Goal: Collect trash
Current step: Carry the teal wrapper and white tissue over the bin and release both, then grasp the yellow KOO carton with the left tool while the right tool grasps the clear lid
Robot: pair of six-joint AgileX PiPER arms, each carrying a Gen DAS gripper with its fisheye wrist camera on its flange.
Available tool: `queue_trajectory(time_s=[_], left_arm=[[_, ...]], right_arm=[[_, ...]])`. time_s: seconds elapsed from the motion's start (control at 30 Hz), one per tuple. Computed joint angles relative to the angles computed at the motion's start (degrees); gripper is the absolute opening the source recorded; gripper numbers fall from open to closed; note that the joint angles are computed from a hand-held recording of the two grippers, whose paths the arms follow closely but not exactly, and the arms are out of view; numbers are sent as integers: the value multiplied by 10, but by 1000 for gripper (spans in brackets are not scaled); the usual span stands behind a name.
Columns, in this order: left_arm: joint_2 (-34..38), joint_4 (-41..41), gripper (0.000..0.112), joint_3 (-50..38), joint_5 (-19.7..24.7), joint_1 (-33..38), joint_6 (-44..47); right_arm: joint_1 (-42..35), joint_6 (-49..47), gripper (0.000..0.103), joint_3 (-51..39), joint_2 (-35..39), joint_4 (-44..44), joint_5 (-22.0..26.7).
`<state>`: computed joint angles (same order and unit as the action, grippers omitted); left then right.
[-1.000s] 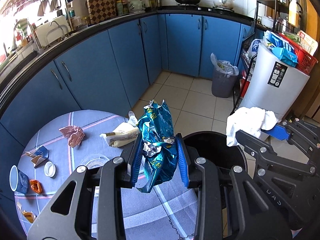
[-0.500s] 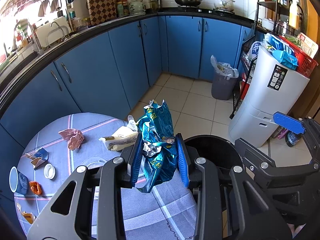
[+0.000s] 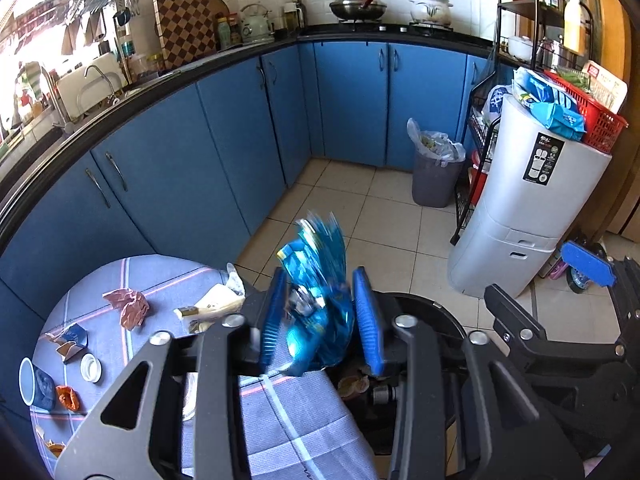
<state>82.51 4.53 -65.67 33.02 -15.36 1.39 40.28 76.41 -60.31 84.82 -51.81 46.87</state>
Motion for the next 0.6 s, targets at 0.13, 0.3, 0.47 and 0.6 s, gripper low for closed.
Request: queue_trajectory(time_s=[0.13,0.3,0.47,0.6], left_arm=[[-21,-5,100,24,-46,11,-16],[-19,23,100,24,-38,15,-39],[-34,15,100,37,-32,37,-26],[-66,24,100,72,-41,77,-18]], right_arm=[[-4,8,88,7,-5,2,1],[-6,7,88,4,1,5,-1],[6,1,88,-3,8,18,-14],[27,-8,88,-20,25,29,-42]])
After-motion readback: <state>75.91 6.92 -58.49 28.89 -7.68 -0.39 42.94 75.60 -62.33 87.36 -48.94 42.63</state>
